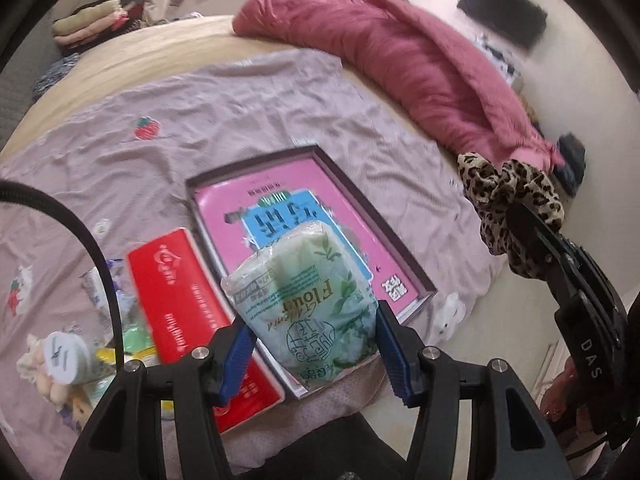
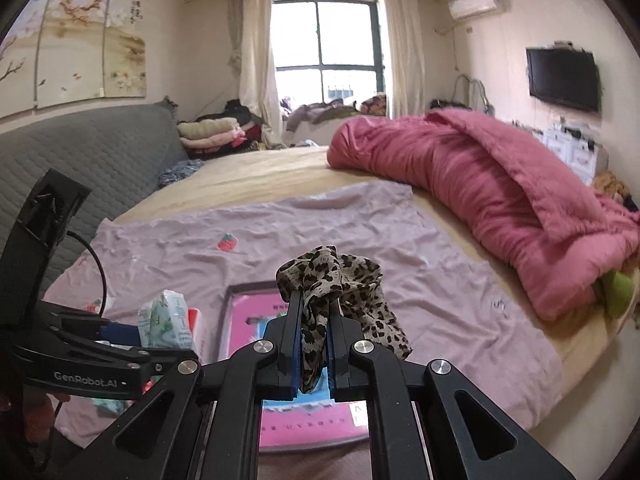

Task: Organize soft objects
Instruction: 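Lift the wipes pack with left tool while right carries scrunchie toward pink book tray, then open right tool dropping scrunchie on tray while left lowers wipes pack onto tray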

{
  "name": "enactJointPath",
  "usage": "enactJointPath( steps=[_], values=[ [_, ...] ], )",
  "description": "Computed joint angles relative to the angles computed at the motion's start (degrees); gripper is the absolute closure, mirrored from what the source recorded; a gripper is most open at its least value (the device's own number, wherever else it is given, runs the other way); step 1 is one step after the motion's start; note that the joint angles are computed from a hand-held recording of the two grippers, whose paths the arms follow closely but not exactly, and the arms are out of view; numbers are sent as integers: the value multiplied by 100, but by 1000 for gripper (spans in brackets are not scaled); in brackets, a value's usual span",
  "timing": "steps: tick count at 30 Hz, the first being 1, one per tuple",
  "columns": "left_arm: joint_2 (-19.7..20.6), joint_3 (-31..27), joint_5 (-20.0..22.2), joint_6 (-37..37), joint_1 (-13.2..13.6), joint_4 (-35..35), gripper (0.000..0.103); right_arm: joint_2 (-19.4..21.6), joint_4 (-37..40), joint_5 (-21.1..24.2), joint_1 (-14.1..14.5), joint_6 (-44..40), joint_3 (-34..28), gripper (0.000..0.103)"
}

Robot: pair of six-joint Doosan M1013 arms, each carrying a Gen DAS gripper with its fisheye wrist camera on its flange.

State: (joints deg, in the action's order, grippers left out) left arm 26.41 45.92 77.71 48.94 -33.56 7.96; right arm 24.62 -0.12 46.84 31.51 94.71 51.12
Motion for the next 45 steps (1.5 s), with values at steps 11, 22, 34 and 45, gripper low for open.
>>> enactJointPath(
  steps=[11,22,34,45],
  values=[
    [696,-513,914,536,84,-667,45,352,561,782,-149,-470,-31,94],
    [792,-461,1146,702,107,-867,45,799,498,1702,-158,-393,-334,91],
    [923,-629,1359,839,95,-808,44,637,1369,1531,-360,-26,-16,63],
    [1196,-1036,1736,1062,63,-740,43,314,1321,1108,-460,390,355,49]
  ],
)
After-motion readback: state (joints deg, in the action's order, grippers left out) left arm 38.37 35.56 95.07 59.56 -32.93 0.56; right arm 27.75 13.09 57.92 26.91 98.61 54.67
